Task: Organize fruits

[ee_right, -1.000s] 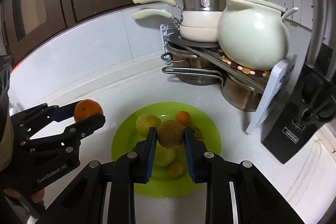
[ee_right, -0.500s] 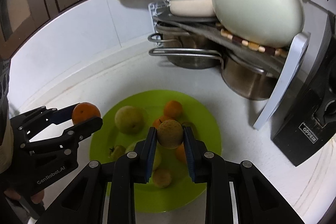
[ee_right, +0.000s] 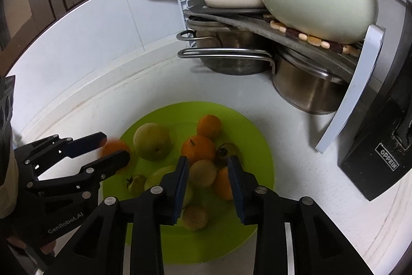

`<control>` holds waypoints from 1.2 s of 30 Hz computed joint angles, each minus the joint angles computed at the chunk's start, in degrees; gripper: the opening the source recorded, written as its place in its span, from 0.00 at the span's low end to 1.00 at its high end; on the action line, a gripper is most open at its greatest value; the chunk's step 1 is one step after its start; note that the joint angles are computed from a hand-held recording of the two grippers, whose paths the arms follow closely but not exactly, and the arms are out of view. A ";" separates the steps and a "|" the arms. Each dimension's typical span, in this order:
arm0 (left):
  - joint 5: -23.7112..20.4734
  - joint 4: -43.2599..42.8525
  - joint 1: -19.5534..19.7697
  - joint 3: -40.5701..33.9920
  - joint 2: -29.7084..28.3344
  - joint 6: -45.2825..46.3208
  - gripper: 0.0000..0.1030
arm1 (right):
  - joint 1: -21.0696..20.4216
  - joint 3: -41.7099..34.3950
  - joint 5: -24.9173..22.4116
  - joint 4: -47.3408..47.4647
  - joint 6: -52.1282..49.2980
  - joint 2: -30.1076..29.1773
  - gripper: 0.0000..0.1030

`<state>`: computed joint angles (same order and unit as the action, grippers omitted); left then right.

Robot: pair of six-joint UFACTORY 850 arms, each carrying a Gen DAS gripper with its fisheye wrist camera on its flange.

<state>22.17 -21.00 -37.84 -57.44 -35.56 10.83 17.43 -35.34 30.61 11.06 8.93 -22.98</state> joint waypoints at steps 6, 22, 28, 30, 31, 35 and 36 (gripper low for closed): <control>2.40 -3.71 -0.64 3.50 3.01 2.01 0.44 | 1.69 2.40 1.12 3.44 -1.63 2.47 0.33; 17.69 -15.38 -5.18 18.87 14.47 6.26 0.83 | 16.00 12.13 9.18 32.89 -14.65 13.28 0.62; 20.20 -11.19 -5.82 24.42 18.58 3.57 0.88 | 25.72 14.84 14.53 49.09 -18.96 16.14 0.69; 21.23 -11.14 -6.55 26.21 19.96 3.72 0.90 | 27.70 15.48 15.42 51.75 -19.20 16.93 0.70; 21.80 -11.21 -6.97 27.10 20.66 3.86 0.90 | 29.10 15.96 16.09 53.65 -19.36 17.56 0.70; 23.49 -13.02 -8.81 30.30 23.47 4.27 0.90 | 32.58 17.18 17.65 57.70 -20.63 19.57 0.71; 23.82 -13.91 -9.38 30.95 24.10 4.25 0.91 | 33.63 17.63 18.11 58.83 -21.37 20.26 0.71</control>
